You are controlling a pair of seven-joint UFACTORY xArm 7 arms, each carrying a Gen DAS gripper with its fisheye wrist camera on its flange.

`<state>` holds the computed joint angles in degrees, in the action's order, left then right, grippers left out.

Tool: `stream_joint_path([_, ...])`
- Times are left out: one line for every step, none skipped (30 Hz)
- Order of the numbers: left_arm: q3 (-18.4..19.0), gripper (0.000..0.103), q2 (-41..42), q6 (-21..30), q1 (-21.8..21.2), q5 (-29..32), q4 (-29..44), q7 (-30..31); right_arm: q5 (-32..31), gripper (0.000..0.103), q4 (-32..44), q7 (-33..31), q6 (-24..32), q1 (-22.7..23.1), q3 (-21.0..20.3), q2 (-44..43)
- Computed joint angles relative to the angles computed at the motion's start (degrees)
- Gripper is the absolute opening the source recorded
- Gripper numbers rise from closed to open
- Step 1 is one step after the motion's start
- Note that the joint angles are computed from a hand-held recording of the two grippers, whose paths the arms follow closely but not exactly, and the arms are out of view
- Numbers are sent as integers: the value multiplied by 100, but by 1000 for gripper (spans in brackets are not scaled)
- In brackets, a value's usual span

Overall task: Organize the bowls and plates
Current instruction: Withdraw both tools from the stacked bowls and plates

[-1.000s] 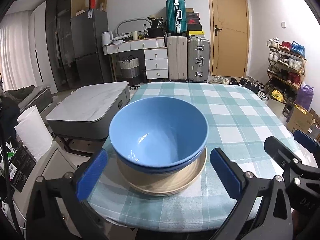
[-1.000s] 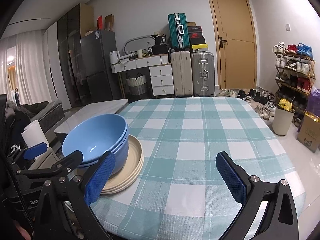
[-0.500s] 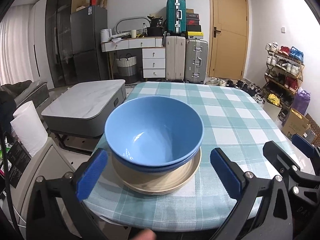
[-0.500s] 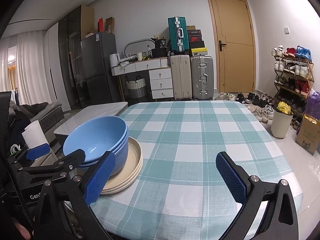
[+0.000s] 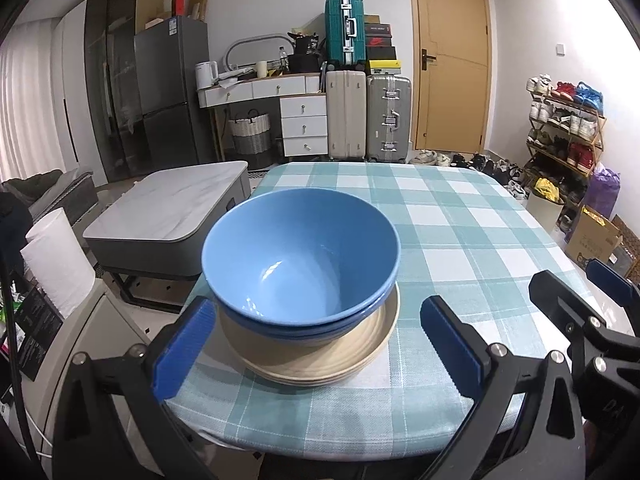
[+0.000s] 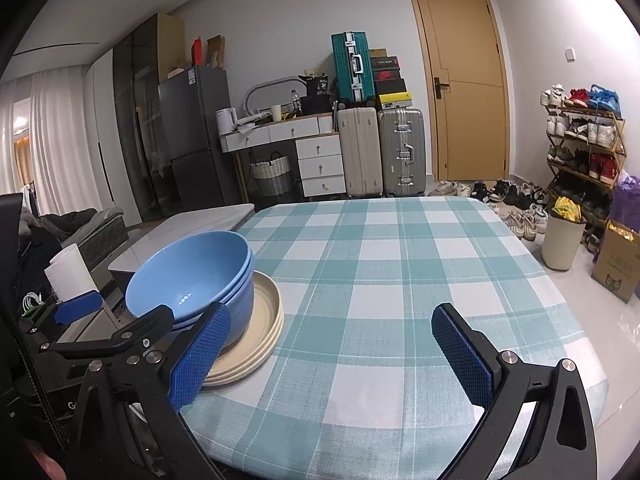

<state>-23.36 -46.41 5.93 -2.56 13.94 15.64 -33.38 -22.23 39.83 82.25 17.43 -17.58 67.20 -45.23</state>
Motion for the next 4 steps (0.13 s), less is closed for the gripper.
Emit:
stream_joint_path([-29,103,-15,-69,19,14,-24,-13,10,102,-26,21,2,17,-10,-15])
stream_joint_path([-50,103,-45,-125,34,19,-52,-26,17,102,-54,41,1,41,-24,-30])
stream_joint_path([-108,103,-79,-242,86,35,-89,-51,20,102,-88,67,-24,58,-36,-43])
stream_joint_path([-161,103,-68,-265,124,40,-72,-60,20,102,-117,82,-34,74,-49,-46])
